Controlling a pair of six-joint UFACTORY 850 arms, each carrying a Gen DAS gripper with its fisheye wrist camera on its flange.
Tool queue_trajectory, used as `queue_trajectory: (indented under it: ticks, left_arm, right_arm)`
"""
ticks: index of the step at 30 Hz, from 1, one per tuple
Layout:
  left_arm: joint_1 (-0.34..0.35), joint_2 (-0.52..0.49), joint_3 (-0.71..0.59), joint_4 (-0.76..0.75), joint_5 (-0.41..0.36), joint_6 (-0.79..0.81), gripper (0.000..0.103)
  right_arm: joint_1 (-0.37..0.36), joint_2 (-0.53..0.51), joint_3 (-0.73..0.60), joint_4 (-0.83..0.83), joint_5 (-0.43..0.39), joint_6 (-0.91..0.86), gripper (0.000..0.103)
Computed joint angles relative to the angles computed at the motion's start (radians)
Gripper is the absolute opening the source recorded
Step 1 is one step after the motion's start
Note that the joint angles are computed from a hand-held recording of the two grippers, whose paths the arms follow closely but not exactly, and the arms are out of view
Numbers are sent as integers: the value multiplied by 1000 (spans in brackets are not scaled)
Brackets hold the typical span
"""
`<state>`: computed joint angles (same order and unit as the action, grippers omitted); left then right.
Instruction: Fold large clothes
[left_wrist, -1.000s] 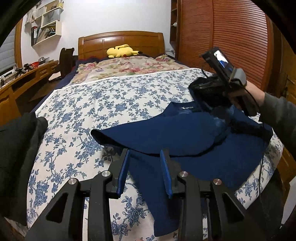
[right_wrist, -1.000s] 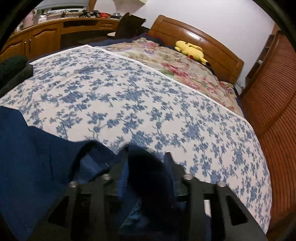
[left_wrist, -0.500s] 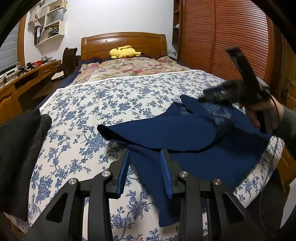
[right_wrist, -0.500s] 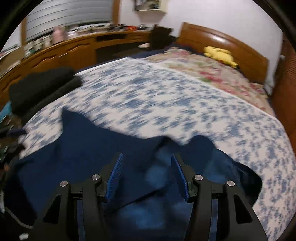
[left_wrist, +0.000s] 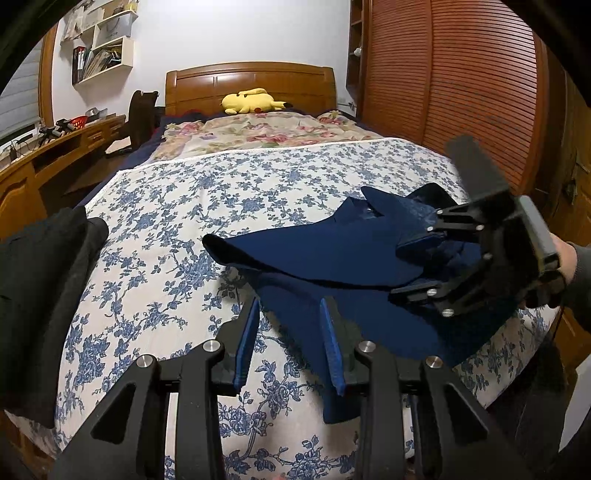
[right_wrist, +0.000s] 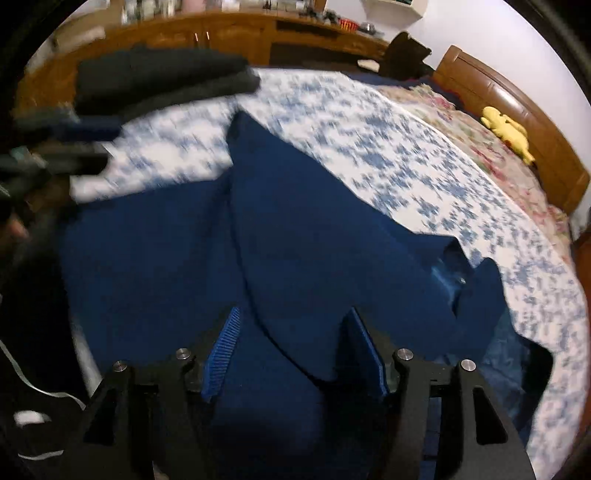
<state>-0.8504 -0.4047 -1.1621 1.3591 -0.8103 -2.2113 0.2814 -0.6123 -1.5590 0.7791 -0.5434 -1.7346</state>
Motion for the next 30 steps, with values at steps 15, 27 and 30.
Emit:
queue_trajectory:
  ticks: [15,27,30]
  left_arm:
    - [4,3,-8,11,10,21,35]
    - [18,-9,-21,2,27,42,35]
    - [18,-8,-15,-2,22,30,35]
  right_arm:
    - [83,-242,-467,-148,175,395,4]
    - [37,-153,-338,-8,-41,330,62]
    - [42,-113,-247,-11,-130,287,62]
